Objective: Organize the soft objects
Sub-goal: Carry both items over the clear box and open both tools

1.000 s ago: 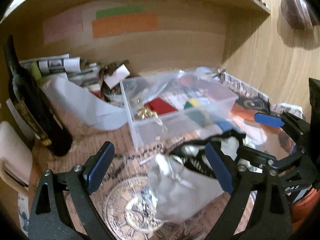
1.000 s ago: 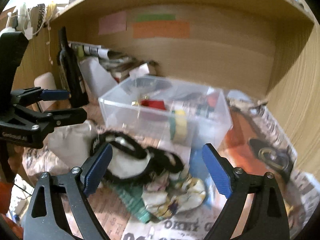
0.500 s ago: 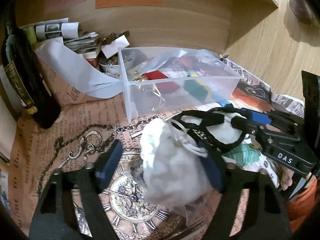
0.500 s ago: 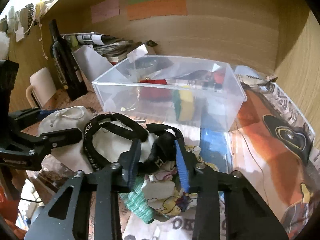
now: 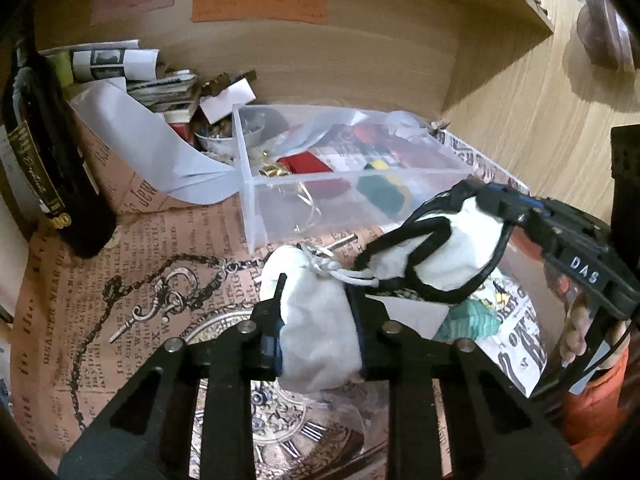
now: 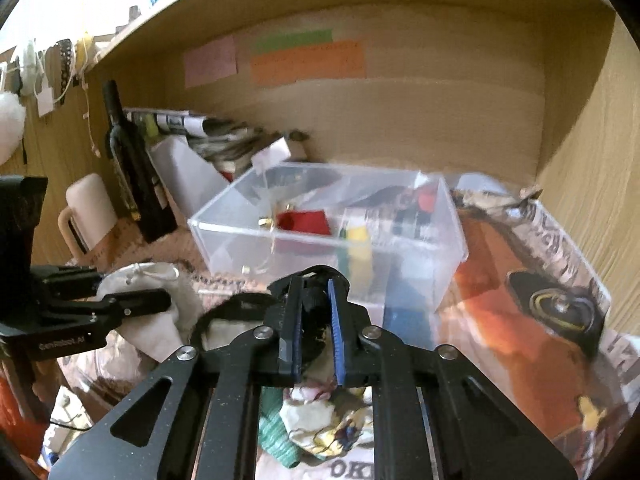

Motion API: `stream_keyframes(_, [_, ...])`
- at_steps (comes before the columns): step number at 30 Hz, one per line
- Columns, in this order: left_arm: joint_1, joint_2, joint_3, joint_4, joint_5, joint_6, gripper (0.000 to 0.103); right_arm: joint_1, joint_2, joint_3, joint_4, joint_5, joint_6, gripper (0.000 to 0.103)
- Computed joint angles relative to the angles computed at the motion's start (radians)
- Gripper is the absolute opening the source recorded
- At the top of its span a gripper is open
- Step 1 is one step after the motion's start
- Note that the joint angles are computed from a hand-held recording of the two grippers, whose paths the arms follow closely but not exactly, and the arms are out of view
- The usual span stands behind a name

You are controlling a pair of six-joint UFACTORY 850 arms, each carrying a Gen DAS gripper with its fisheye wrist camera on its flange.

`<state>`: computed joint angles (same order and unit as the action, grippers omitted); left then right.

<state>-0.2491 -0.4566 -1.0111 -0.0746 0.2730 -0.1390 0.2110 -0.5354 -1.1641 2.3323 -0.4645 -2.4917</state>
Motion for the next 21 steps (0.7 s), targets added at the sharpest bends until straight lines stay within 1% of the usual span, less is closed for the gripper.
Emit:
stream_keyframes(9, [0.006,0.045,0.009,0.000,0.059,0.018,0.023,-0.011,0.038,0.004,0.108,-0.039,-0.120,0.010])
stream_keyframes(15, [0.006,0.059,-0.013,-0.069,0.091,0.102,0.023,-0.015,0.057,0.001,0.178,-0.075,-0.186,0.010])
stream_keyframes(19, [0.013,0.056,-0.040,-0.082,0.102,0.122,0.023,-0.016,0.057,-0.014,0.220,-0.090,-0.221,0.010])
stream_keyframes(21, [0.010,0.051,-0.058,-0.138,0.113,0.181,0.023,-0.017,0.050,-0.032,0.231,-0.093,-0.227,0.010])
